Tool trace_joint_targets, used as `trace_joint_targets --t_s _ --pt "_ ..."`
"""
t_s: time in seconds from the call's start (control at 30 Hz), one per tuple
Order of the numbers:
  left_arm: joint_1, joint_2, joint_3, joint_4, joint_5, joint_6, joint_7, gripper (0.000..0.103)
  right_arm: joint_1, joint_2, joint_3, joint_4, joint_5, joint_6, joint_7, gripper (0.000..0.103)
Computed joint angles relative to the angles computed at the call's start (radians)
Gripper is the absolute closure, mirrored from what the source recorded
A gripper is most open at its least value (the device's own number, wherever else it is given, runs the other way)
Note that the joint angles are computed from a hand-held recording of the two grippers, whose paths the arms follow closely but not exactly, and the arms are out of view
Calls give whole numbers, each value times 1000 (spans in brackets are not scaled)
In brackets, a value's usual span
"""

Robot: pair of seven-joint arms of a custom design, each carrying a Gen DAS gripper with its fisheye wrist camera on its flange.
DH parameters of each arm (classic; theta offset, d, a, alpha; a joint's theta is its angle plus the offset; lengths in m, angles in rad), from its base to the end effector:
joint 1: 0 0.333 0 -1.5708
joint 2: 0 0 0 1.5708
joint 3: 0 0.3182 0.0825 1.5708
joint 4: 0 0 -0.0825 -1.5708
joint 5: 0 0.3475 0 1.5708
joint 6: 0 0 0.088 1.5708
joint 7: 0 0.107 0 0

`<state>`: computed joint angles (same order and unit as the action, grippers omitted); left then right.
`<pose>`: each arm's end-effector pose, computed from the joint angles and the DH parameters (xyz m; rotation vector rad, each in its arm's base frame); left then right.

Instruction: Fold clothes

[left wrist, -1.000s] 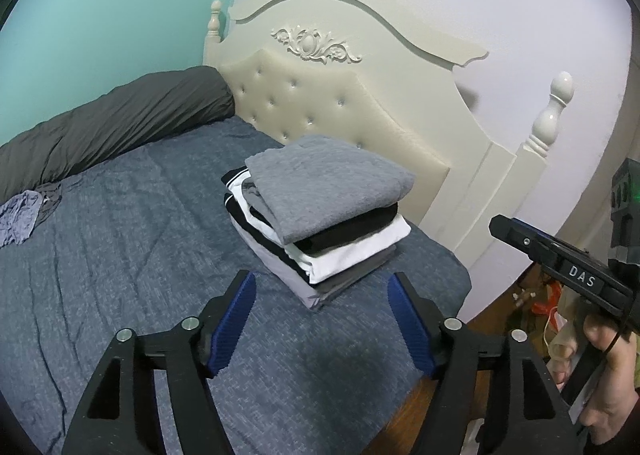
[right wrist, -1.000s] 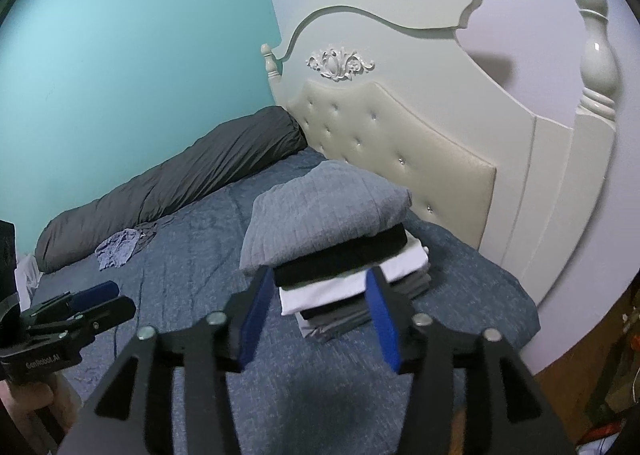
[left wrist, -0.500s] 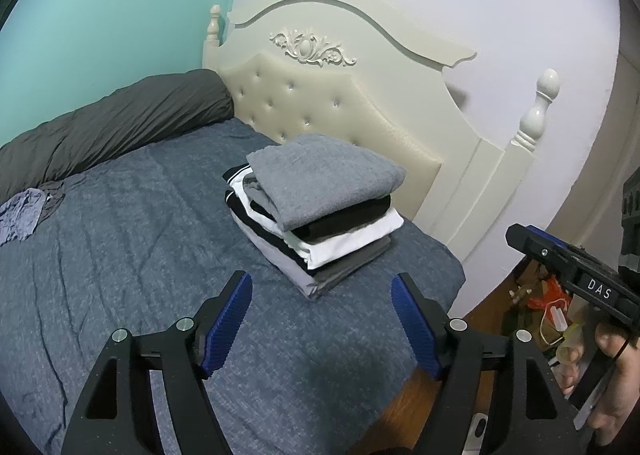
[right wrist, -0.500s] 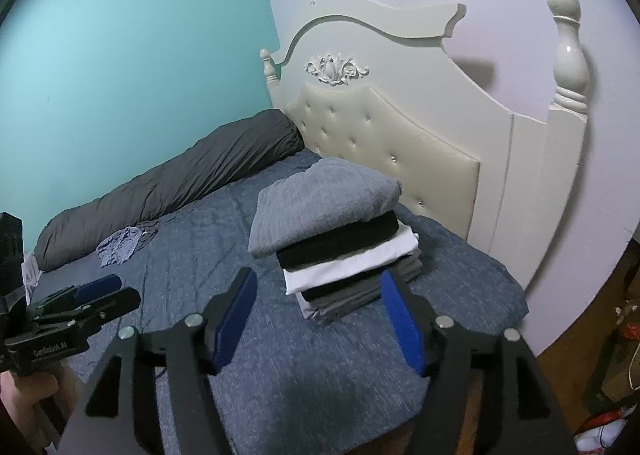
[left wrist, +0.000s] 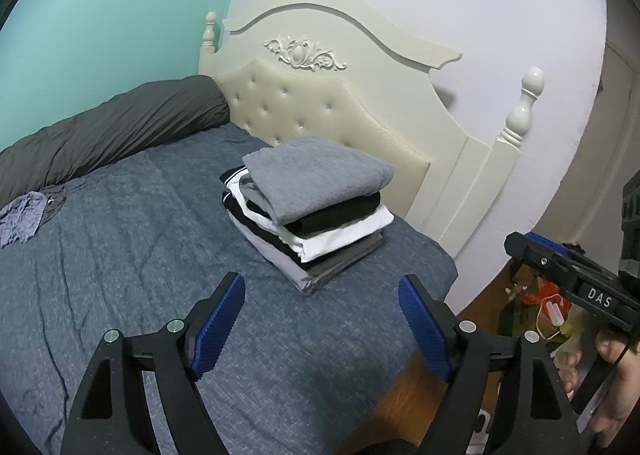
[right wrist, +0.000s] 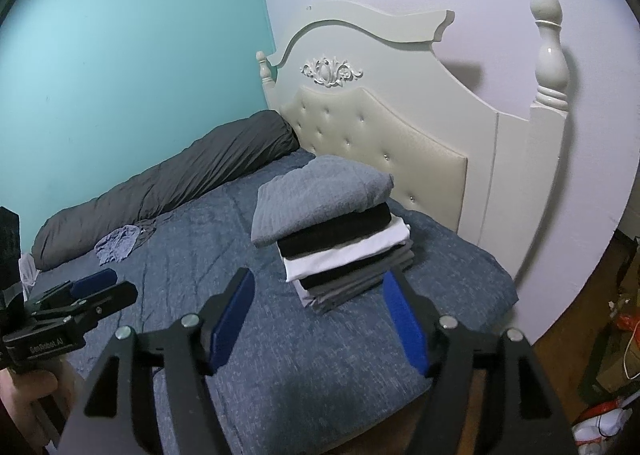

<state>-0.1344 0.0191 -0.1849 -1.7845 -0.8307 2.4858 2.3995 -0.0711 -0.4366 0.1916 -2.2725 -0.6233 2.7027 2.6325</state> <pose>0.5531 -0.1783 0.6209 -1.1749 2.3658 -1.3321 0.4293 0.0887 0.6308 -1.2093 1.9678 -0.8951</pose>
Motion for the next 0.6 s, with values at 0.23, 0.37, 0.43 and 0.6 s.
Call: trace_joint_targets --t_s 0.23,0.37,0.43,0.6 --pt "6 -27 13 -29 -17 -15 24 16 4 -22 22 -15 -11 -17 34 25" --pt "6 -40 20 -43 -30 -17 41 13 8 -35 30 -27 -15 -19 49 21" --pt "6 -47 24 -52 -39 -16 49 12 13 -38 27 -34 -12 -10 51 18" --pt "4 -60 32 -69 -56 -14 65 7 7 -54 41 -49 -15 -14 66 14"
